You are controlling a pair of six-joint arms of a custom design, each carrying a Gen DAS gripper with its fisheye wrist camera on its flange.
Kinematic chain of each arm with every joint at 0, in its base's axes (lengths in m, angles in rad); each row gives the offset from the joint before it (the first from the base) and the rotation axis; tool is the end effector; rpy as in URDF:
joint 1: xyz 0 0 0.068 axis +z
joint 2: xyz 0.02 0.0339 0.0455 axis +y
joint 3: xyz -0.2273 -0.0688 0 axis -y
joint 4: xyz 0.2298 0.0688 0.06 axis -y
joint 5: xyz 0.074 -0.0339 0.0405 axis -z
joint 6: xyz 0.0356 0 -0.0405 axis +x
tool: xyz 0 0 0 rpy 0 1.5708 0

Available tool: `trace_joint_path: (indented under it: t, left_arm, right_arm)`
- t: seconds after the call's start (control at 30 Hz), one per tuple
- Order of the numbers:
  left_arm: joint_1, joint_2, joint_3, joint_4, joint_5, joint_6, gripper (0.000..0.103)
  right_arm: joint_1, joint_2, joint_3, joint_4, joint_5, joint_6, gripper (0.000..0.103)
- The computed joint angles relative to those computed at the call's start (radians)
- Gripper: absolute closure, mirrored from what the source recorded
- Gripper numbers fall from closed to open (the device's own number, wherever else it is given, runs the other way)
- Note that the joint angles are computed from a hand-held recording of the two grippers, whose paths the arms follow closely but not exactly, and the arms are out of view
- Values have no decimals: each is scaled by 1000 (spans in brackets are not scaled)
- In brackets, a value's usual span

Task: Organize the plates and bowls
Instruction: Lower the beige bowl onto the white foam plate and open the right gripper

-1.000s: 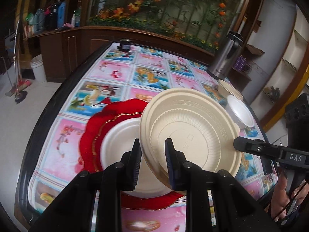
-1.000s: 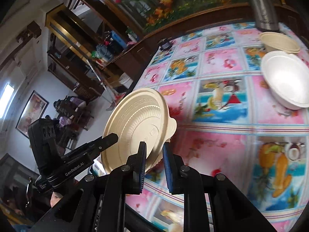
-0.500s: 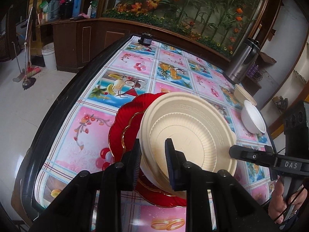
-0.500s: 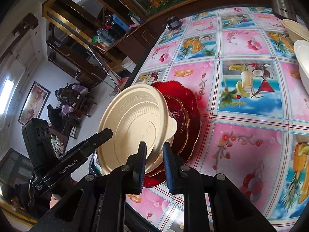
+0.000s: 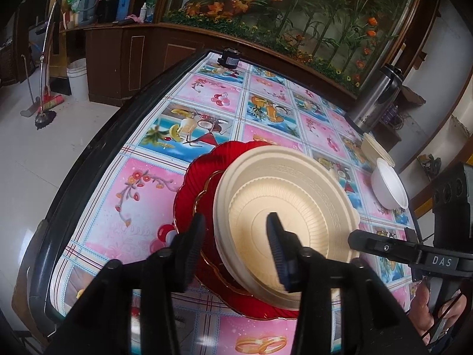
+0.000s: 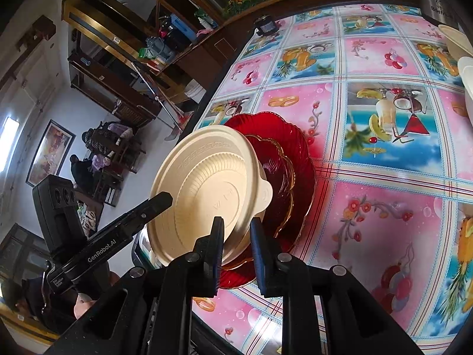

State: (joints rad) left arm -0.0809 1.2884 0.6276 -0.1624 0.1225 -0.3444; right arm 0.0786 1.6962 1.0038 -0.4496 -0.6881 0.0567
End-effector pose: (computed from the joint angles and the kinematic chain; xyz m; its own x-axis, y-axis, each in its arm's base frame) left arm 0.2481 -0.0245 0.1580 -0.7430 -0.2760 -0.6097 -0.0933 0.9449 -0.3139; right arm 0.3031 0.0466 0.1462 -0.9236 -0.0288 -0.3824 -0.2720 0.7522 0.6002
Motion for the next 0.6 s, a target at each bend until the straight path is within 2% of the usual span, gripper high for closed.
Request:
trace_joint_path:
  t: [0.3,0.4,0.6]
  left_arm:
    - [-3,-102,-22,-36,0,-15,53]
    - [-21,-165,-34,-59,-19,-23,47]
    - [-162,-261,-37,-113,-94,-55,46]
  right_arm:
    - [-44,-29,-5,-39,-36,-31,78]
    - [-94,-83,-43,-44,-53,-45,78]
    - [-233,-168,-115,-96,-98,-105,78]
